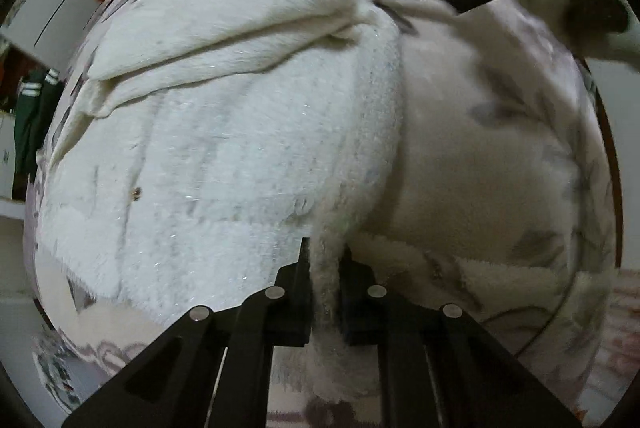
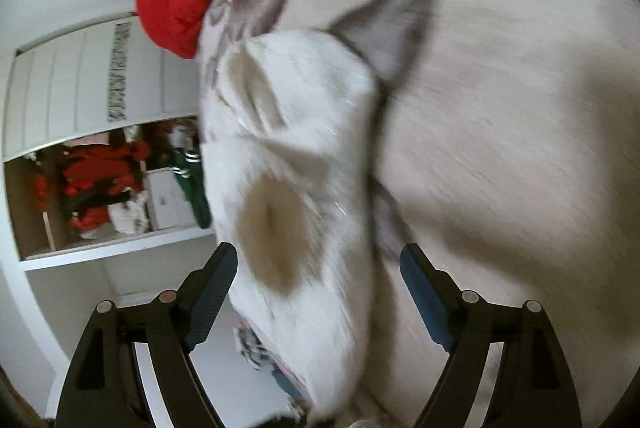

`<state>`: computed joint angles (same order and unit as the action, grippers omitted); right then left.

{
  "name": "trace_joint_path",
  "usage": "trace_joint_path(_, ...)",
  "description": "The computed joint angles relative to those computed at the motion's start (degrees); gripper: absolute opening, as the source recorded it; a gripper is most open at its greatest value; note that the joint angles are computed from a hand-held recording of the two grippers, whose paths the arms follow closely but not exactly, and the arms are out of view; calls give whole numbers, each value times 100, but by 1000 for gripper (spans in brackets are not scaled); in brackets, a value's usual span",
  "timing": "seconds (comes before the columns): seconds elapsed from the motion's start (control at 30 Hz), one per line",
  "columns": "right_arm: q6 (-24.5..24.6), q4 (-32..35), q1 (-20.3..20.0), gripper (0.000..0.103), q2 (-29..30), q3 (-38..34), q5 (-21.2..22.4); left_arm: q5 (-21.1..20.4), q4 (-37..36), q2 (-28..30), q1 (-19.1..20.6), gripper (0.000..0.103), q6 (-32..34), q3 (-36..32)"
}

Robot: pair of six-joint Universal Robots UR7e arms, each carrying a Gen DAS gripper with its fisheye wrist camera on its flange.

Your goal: Fold large clothes

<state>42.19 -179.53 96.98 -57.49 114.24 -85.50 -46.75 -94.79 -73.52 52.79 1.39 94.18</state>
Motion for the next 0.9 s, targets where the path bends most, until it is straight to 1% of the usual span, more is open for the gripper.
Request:
trace_joint_path(0.03, -8, -101, -64, 86, 217, -180, 183, -23, 69, 37, 20, 8, -67, -118)
trace_joint_path(0.1, 41, -147, -103, 86, 543, -486, 315, -86, 262, 115, 59, 8, -285, -343)
trace_joint_path(0.13, 32, -19, -107, 88, 650, -634, 304, -74, 289, 126, 117, 8, -309, -401)
trace_joint_path(0.2, 12, 108, -122, 90, 858, -876, 332, -145, 456, 297, 193, 8, -586, -633)
trace_joint_path(0.23, 30, 134, -127, 92, 933, -955, 377, -190, 505, 260, 201, 8, -732, -594)
trace_joint_path(0.37, 184, 354, -106, 94, 1193, -1331, 352, -320, 683, 332, 311, 8, -1015, -740)
trace_joint_path(0.43, 140, 630, -93, 94, 1260, -1520, 308, -327, 684, 348, 336, 8, -1003, -766)
trace_joint_path(0.5, 181, 1123, -58, 94, 1294, -1740, 133, -339, 710, 360, 345, 8, -975, -778)
trace_joint_path(0.57, 211, 1327, -16, 94, 1348, -1897, 2, -353, 734, 368, 352, 8, -945, -796)
trace_joint_path(0.6, 186, 1563, 39, 94, 1332, -1972, -217, -374, 744, 377, 366, 8, -927, -819)
trace_joint_path(0.63, 153, 1584, 70, 94, 1326, -1971, -325, -391, 745, 387, 383, 8, -902, -843)
trace_joint_path(0.7, 217, 1250, 30, 94, 1388, -1870, -182, -409, 731, 409, 422, 8, -831, -878)
trace_joint_path(0.77, 256, 1122, 24, 94, 1500, -1918, -182, -424, 703, 403, 441, 8, -785, -879)
trace_joint_path(0.87, 279, 1398, 44, 95, 1734, -2312, -169, -461, 732, 413, 458, 8, -789, -934)
trace_joint_path(0.9, 271, 1493, 47, 95, 1720, -2349, -157, -486, 758, 436, 472, 8, -798, -995)
